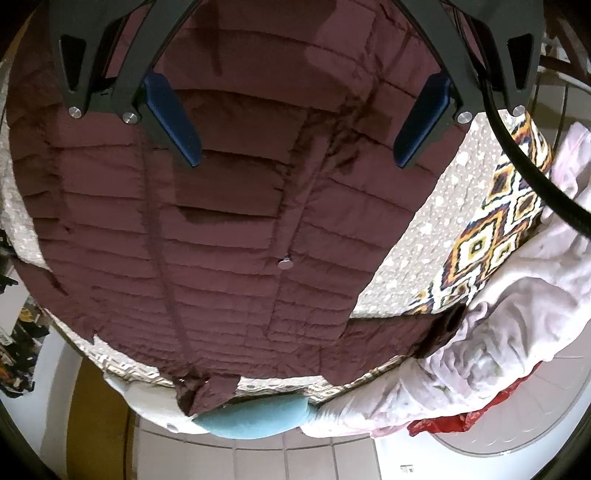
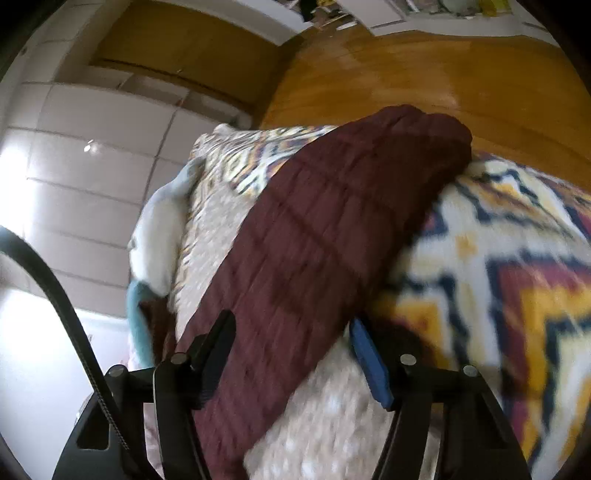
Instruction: Fold large clothes
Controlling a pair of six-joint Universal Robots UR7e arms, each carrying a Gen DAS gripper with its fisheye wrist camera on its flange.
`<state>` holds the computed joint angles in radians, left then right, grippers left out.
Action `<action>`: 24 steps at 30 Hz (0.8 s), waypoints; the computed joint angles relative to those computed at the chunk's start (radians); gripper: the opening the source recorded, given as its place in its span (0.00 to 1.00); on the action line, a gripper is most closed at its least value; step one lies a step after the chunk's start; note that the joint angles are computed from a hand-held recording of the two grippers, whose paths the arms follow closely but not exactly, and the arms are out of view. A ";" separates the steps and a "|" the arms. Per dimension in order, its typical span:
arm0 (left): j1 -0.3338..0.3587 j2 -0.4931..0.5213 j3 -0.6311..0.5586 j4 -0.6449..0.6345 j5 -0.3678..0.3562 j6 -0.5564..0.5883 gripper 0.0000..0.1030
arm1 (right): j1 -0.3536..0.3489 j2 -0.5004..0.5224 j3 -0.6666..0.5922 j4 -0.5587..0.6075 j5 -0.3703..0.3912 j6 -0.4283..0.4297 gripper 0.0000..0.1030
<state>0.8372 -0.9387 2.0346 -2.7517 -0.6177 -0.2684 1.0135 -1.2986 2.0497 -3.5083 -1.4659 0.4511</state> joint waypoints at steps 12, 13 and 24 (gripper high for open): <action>0.031 0.004 -0.011 0.001 -0.002 0.011 1.00 | 0.169 0.025 -0.158 0.056 -0.396 -0.202 0.11; 0.034 0.001 -0.008 -0.009 -0.008 0.015 1.00 | 0.223 0.035 -0.176 0.049 -0.479 -0.283 0.11; 0.050 -0.090 0.073 -0.125 -0.037 0.038 1.00 | 0.685 0.377 -0.439 0.179 -0.657 -0.842 0.10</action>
